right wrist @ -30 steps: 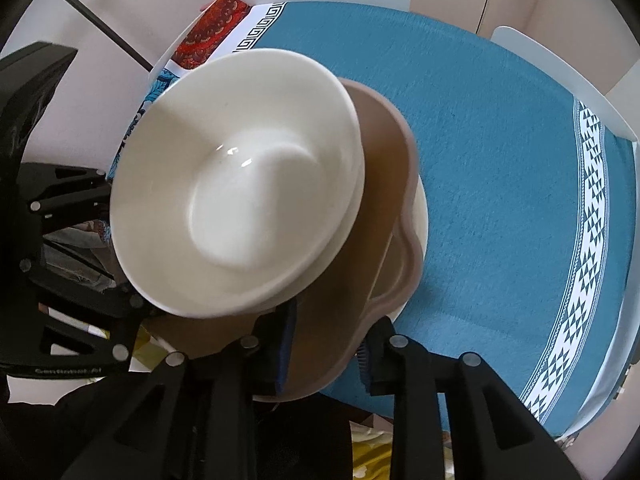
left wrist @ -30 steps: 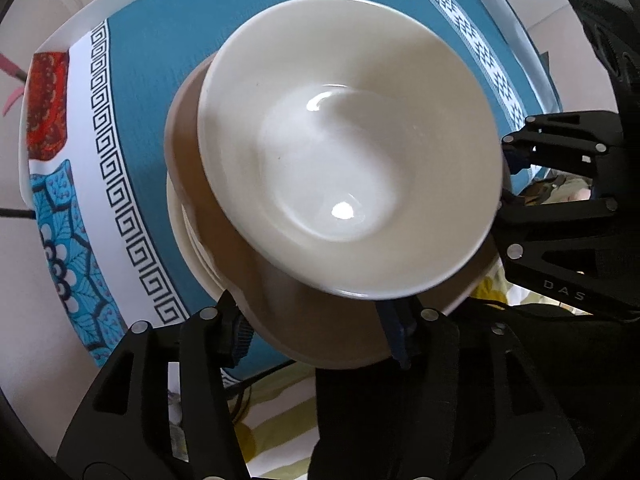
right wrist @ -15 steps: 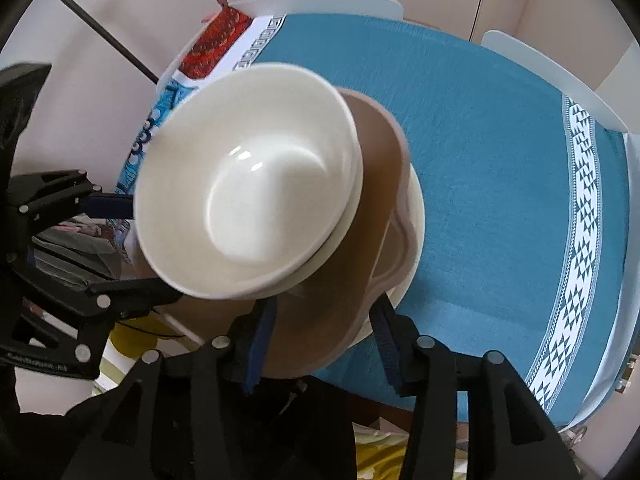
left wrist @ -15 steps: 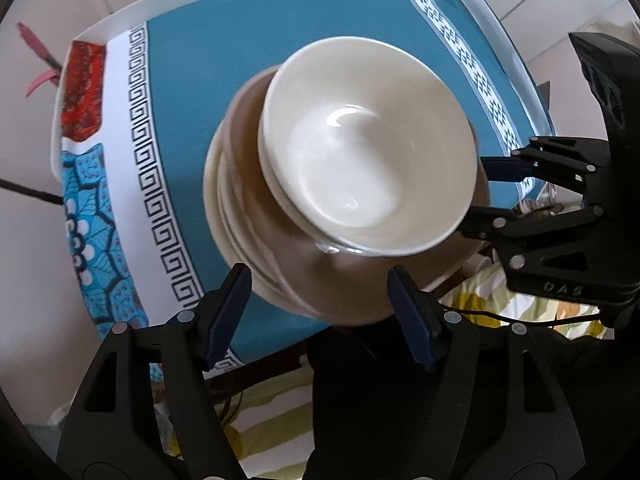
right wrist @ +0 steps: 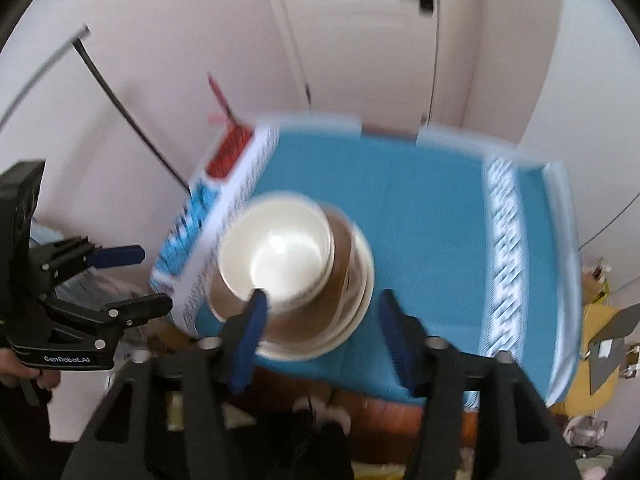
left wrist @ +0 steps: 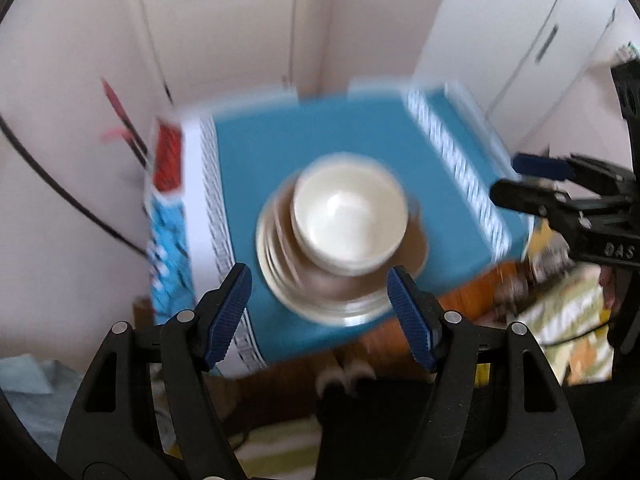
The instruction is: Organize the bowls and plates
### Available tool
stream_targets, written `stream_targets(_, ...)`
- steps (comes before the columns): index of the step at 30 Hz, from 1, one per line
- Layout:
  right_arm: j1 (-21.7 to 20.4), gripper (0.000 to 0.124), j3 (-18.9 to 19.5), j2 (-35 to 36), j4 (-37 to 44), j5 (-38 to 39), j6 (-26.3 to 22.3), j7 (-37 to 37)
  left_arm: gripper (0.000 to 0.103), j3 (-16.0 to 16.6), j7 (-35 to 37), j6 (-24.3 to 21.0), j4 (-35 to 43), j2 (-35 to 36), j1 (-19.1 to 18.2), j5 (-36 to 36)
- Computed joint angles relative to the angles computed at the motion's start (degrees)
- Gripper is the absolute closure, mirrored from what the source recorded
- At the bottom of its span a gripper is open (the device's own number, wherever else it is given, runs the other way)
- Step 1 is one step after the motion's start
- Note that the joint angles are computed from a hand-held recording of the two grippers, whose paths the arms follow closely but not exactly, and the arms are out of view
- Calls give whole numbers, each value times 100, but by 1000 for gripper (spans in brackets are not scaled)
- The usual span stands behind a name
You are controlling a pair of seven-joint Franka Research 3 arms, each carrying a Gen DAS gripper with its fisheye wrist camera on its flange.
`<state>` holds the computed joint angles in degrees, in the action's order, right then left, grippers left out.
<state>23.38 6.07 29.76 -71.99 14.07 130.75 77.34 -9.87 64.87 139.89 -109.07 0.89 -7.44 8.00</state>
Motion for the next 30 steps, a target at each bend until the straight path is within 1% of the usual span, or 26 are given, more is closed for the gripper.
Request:
stream_targets(1, 2, 53, -10, -183, -192, 20, 290, 8, 35, -7, -282, 212, -96, -162, -15, 296)
stream_targets(2, 3, 45, -8, -370, -405, 50, 578, 13, 32, -21, -610, 455, -172, -309, -17, 649)
stream_targets(3, -7, 38, 4, -558, -612, 95, 863, 5, 24, -43, -893, 619, -216, -412, -11, 948)
stream_targets(4, 0, 36, 2, -723, -787, 112, 1146, 30, 19, -77, -1227, 781, -258, -516, 5, 1298)
stream_targets(5, 34, 33, -33, -928, -1018, 73, 1496, 124, 6, -135, -1718, 1001, -313, -643, 48, 1818)
stream_targets(6, 69, 30, -63, -1067, -1172, 8, 1741, 231, 0, -223, -2278, 1180, -343, -755, 113, 2422)
stream_targets(7, 77, 29, -71, -1146, -1256, -32, 1928, 288, 0, -334, -2927, 1319, -380, -869, 219, 3156)
stream_targets(9, 164, 26, -158, -1379, -1548, -271, 2389, 551, 0, -513, -3732, 1227, -323, -978, 330, 4123)
stream_targets(11, 288, 26, -307, -1616, -1909, -685, 2923, 982, 0, -643, -4288, 932, -231, -1035, 340, 4752)
stream_targets(12, 367, 26, -409, -1706, -2068, -981, 3171, 1262, 0, -668, -4451, 807, -189, -1036, 311, 4909)
stream_targets(13, 499, 26, -579, -1810, -2255, -1441, 3445, 1669, 0, -669, -4568, 745, -174, -1038, 277, 5017)
stream_targets(14, 531, 26, -649, -1873, -2367, -1715, 3581, 1908, 0, -676, -4740, 697, -188, -1066, 250, 5152)
stream_targets(15, 551, 26, -696, -1923, -2444, -1952, 3662, 2129, 0, -672, -4872, 682, -204, -1084, 228, 5258)
stream_targets(18, 480, 26, -676, -2069, -2708, -2284, 3952, 2484, 0, -665, -5154, 635, -233, -1121, 171, 5501)
stream_targets(20, 494, 26, -734, -2131, -2813, -2611, 4062, 2816, 0, -685, -5198, 530, -231, -1156, 121, 5567)
stream_targets(24, 338, 26, -626, -2250, -2953, -2715, 4110, 3001, 0, -703, -5231, 422, -183, -1166, 48, 5673)
stream_targets(30, 256, 26, -605, -2346, -3056, -3133, 4162, 3431, 0, -744, -5222, 305, -210, -1225, -30, 5682)
